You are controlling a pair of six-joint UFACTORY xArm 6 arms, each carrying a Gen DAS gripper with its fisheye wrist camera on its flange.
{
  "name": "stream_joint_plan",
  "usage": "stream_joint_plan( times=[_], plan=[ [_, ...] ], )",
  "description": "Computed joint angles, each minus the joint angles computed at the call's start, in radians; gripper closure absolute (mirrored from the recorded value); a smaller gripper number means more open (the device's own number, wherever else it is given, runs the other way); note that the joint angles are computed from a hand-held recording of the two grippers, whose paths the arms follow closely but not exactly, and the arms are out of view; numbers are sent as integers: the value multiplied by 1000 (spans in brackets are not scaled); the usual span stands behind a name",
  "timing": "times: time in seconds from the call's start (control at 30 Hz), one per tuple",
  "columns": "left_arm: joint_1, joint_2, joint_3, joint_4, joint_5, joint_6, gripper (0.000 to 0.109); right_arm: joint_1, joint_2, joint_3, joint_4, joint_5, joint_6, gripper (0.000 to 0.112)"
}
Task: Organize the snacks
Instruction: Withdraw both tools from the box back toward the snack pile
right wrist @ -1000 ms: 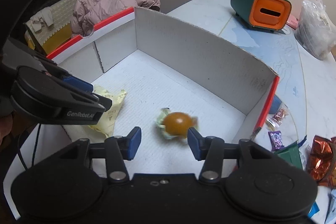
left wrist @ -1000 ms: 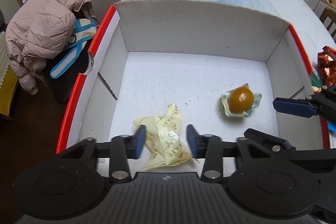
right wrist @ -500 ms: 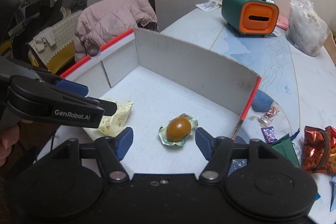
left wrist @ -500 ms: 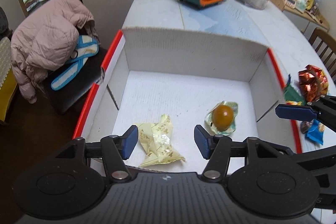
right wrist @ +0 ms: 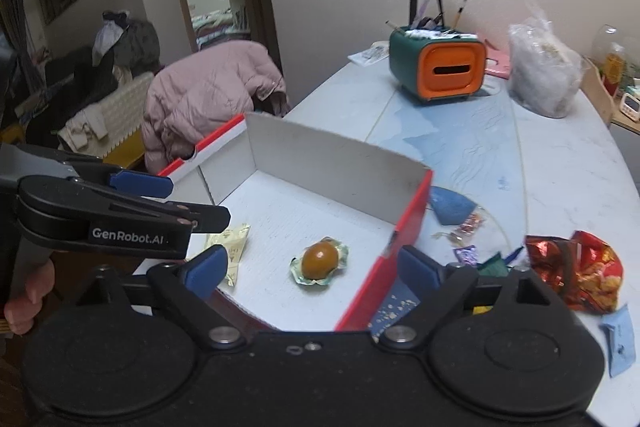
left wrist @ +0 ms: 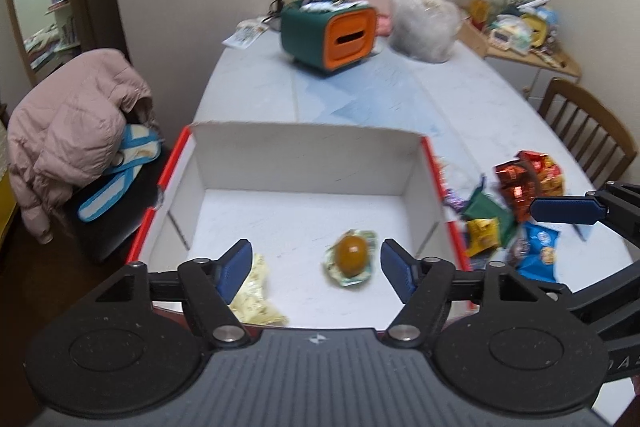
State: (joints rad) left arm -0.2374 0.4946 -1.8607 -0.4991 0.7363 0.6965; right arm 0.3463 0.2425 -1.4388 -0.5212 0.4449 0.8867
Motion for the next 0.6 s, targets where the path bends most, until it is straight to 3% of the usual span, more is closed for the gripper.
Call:
stream_joint_plan(
  times=[0.17, 0.33, 0.6],
  plan=[
    [-17, -64, 75, -72, -10, 67, 34, -7, -101, 106, -97, -9, 120, 13],
    [-39, -111, 138, -136, -13, 112, 24, -9, -199, 205, -186, 21, 237, 11],
    [-81, -136, 192, -178, -8, 100, 15, -29, -347, 366, -236, 48, 288, 10]
  ],
)
